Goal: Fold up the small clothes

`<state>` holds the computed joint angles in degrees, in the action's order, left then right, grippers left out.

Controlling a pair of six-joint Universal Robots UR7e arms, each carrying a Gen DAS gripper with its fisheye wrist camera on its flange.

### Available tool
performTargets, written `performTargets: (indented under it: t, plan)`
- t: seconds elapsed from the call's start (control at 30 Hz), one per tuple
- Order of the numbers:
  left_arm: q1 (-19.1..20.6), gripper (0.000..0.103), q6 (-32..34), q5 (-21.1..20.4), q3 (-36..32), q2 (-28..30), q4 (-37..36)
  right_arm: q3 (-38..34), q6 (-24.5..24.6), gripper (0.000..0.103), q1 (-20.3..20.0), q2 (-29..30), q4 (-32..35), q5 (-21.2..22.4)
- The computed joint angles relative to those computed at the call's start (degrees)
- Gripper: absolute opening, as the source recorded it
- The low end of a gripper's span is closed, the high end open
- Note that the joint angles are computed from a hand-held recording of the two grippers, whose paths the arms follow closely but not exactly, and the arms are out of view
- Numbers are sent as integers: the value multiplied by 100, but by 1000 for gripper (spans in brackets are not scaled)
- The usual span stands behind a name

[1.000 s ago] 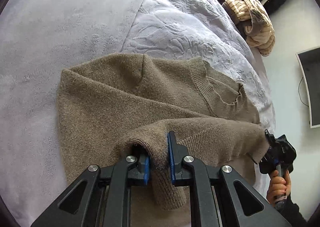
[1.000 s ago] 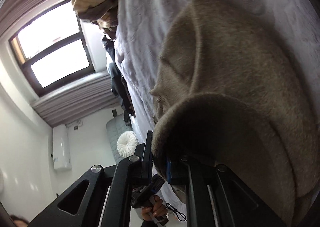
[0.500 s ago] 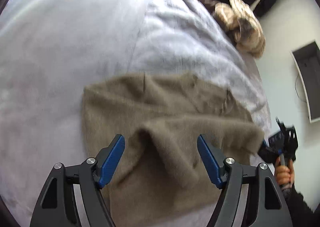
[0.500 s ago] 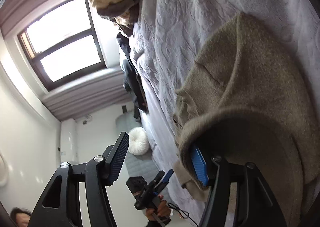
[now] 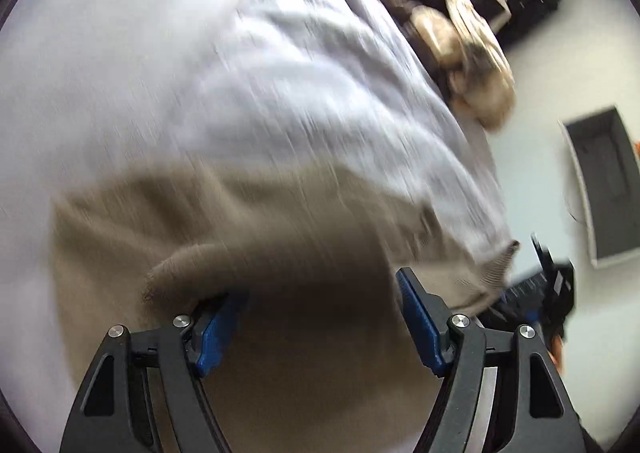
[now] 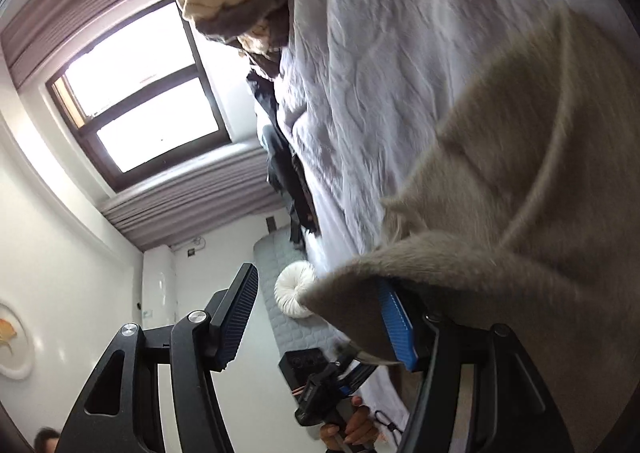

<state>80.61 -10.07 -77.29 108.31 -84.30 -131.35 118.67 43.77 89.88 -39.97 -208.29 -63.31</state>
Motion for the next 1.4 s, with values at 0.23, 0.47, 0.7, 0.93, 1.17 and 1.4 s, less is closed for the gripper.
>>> performTargets:
  t: [0.23, 0.47, 0.7, 0.93, 1.17, 1.4]
  plan:
    - [-181, 75, 238, 1251, -245, -21, -43, -308, -1205, 65, 562, -812, 1920, -2182]
    - [-186, 75, 447, 1540, 265, -794, 1205, -116, -2239, 65, 1213, -1419, 3949, -4425]
    - [-128, 75, 418, 1276, 826, -1695, 2064, 910, -2201, 59, 1060, -1999, 4014, -4169]
    - [-237, 75, 266, 1210, 899, -2045, 2471, 989, -2258, 37, 1071, -2052, 4328, -3954]
    - [-196, 43, 249, 910, 973, -1928, 2414, 1038, -2020, 32, 1035, -1990, 4402, -3827]
    - [-308, 6, 548, 683, 923, -2162, 2648, 1113, -2071, 6, 1160, -2319, 4699, -3619]
